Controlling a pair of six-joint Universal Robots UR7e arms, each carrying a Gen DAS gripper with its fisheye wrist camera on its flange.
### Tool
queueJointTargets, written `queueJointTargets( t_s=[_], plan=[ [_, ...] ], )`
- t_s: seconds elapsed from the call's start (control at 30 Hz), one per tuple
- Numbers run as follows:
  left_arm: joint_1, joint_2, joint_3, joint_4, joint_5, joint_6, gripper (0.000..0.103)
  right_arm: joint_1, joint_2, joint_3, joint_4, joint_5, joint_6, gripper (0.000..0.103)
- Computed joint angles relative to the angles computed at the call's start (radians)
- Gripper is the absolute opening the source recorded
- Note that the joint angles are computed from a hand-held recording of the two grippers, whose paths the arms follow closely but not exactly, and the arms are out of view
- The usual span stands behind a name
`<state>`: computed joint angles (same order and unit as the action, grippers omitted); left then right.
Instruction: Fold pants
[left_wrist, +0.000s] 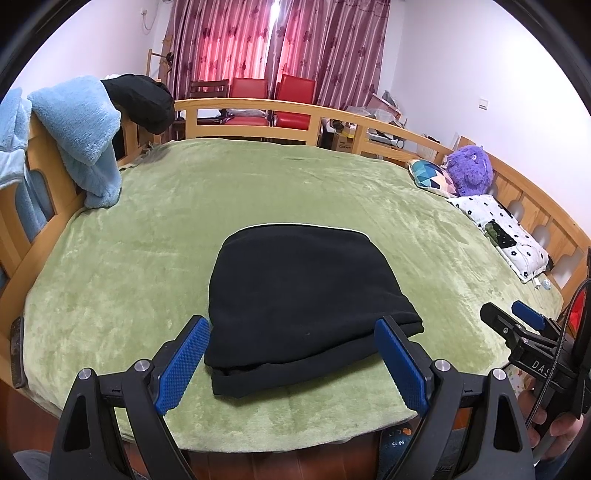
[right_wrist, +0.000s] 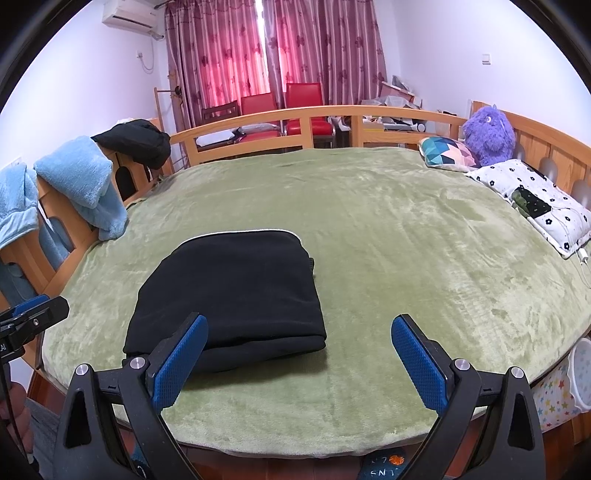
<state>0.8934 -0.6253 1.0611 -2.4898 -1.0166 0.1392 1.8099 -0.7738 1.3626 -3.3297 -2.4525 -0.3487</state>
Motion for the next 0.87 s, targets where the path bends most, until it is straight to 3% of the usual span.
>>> queueJointTargets(
  t_s=[0.87],
  plan=[
    [-0.004, 0.021, 0.016, -0.015, 0.014, -0.063, 0.091, -0.008, 0.020, -0.031, 0.023, 0.019, 0.017, 0.098]
  ],
)
